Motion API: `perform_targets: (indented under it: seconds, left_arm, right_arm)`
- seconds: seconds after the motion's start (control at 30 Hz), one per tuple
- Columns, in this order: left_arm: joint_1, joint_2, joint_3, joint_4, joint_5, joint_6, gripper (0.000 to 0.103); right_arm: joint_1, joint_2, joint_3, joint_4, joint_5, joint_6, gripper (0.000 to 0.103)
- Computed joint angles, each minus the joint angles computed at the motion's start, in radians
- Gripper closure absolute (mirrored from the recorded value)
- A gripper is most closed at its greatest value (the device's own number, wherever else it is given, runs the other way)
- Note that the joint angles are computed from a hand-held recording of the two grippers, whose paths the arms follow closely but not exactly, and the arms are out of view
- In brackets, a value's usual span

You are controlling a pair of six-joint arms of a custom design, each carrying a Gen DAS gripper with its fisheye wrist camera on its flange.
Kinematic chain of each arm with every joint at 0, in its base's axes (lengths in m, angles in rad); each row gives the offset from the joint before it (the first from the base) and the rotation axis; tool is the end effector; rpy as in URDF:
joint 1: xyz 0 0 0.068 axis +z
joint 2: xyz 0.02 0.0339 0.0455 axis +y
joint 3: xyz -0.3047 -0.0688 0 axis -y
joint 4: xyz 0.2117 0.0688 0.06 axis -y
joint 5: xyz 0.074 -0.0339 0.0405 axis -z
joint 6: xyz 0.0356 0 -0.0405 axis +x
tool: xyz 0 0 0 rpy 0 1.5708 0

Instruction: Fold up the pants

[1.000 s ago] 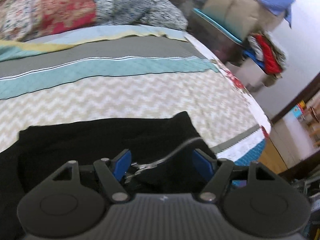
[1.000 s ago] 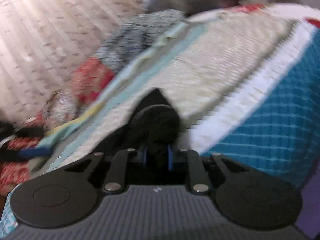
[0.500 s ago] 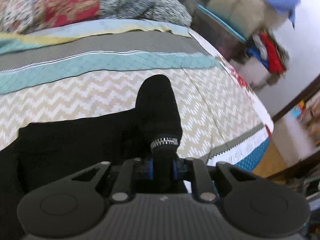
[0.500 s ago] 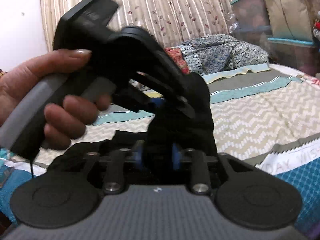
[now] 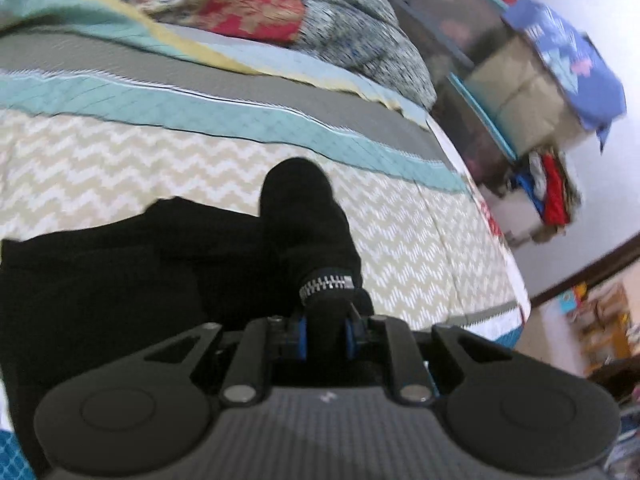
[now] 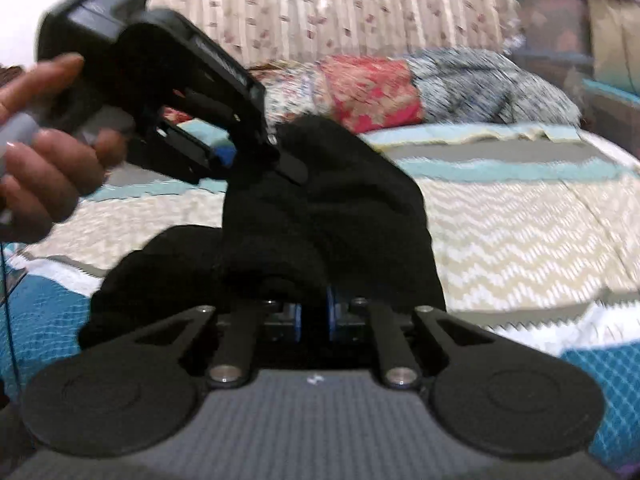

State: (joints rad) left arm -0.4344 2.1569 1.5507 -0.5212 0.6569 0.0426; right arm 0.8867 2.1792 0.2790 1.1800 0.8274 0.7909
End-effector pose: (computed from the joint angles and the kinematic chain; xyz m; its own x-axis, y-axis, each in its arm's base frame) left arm 0.3905 -0.2051 0.2037 -0.7943 0.4057 -0.4521 0.6053 0.5913 -0.5328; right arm 0.1822 0.1820 0.0791 -0.4174 0.2496 -0.8738 0.1734 0.9658 0.1930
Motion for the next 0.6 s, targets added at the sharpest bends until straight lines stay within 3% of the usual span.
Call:
perform_targets:
  seconds: [0.37,0.6]
  left_arm:
    - [0.224,-0.005,-0.037,0.032,0.096,0.017,0.088]
    - [0.362,0.038,-0.078,0.077,0.126,0.017,0.088]
  right_arm:
    - [-0.020,-0.034,0.268,-0.206,-0.158,-0.193,0.089]
    - [-0.011,0.014,0.450,-0.356,-0.237,-0.236,0.089]
